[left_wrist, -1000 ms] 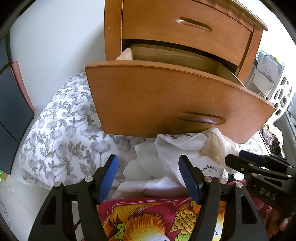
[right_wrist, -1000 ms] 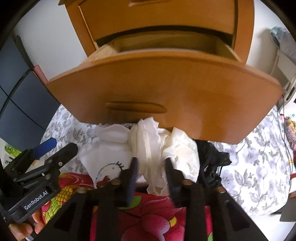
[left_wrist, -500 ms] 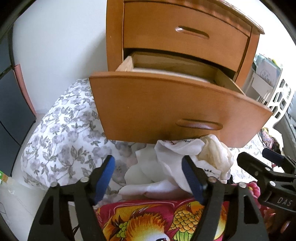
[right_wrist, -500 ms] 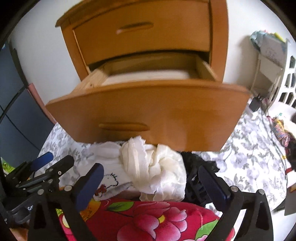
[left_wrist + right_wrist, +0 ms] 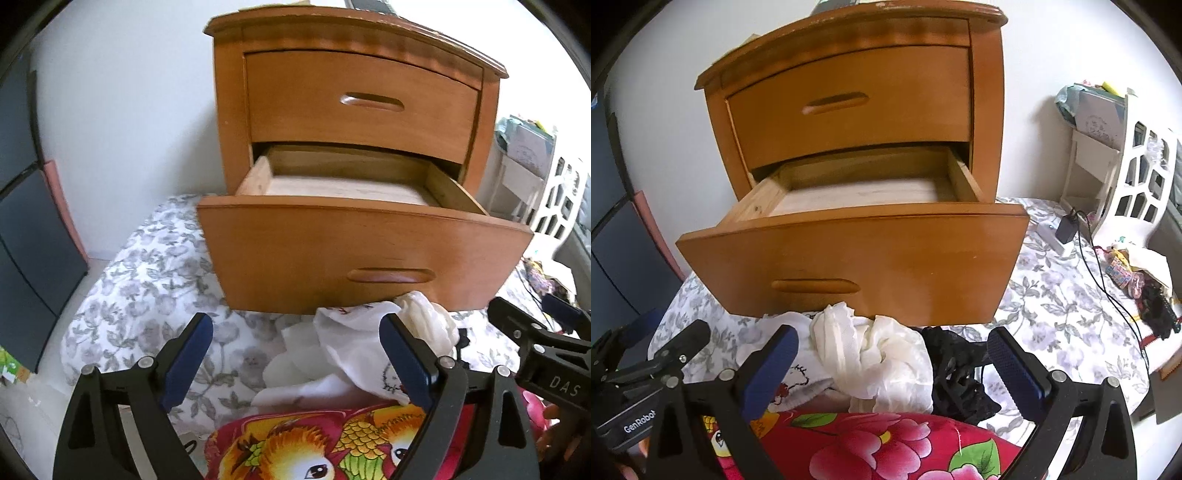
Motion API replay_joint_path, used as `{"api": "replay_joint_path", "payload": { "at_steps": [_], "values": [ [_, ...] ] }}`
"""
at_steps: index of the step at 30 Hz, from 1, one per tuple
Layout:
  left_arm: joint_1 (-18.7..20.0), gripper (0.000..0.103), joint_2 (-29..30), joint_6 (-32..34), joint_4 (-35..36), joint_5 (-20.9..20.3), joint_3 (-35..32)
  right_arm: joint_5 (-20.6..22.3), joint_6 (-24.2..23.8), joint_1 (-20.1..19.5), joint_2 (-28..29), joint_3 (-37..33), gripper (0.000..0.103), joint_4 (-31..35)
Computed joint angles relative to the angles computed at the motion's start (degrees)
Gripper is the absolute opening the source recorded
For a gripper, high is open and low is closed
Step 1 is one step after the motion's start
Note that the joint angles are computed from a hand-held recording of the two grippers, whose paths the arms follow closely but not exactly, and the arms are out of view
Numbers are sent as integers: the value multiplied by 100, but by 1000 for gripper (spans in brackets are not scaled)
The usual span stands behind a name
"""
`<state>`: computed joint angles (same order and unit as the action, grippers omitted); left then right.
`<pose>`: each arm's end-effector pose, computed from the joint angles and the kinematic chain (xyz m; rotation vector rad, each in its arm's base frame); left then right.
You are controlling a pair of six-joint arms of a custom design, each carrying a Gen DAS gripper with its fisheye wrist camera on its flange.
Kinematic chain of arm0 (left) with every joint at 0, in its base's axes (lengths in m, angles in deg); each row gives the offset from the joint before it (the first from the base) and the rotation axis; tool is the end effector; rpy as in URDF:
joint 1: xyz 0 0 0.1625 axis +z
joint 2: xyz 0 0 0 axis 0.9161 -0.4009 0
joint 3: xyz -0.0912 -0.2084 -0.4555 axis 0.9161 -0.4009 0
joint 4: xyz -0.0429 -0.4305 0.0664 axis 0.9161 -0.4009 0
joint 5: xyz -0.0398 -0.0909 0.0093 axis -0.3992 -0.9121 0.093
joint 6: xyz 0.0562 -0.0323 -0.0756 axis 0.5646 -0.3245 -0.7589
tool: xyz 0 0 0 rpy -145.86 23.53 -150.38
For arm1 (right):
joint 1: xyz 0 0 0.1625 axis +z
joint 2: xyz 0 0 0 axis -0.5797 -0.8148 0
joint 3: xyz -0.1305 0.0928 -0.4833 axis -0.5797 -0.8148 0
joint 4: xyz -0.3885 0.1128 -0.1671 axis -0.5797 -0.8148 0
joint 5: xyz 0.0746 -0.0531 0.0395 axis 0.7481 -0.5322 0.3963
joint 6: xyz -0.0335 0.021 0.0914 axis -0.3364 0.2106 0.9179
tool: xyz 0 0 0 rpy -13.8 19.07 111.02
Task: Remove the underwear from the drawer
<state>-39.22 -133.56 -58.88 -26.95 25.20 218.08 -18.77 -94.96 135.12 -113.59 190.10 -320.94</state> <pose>-0.1712 -0.3394 0.1338 -0.0857 1.9755 -1.0896 0.1766 -0.4193 0.0862 0.8688 -2.4149 0.8430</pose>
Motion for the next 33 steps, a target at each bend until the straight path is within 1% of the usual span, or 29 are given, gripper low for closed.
{"api": "replay_joint_path", "payload": {
  "at_steps": [2,5,8,10,13,16,20,26,33],
  "values": [
    [-23,92,31,-466,606,-5,-134,-30,11,6,33,21,103,-155],
    [-53,92,95,-841,1125,-10,-250,-43,27,7,68,48,103,-358],
    [-45,92,242,-1323,1847,-75,-460,-74,48,7,112,57,103,-513],
    [-45,92,306,-1492,2102,-98,-528,-81,66,-4,120,56,103,-540],
    [-9,92,315,-1390,2006,-95,-505,-94,115,-28,91,30,103,-344],
    [67,92,286,-1331,1902,-160,-495,-98,131,-38,87,25,103,-282],
    [57,92,273,-1408,1873,-179,-461,-93,91,-35,120,39,103,-369],
    [27,92,312,-1560,2081,-131,-491,-108,81,-33,159,58,103,-535],
    [30,92,314,-1545,2028,-134,-477,-178,99,-20,181,57,103,-653]
  ]
}}
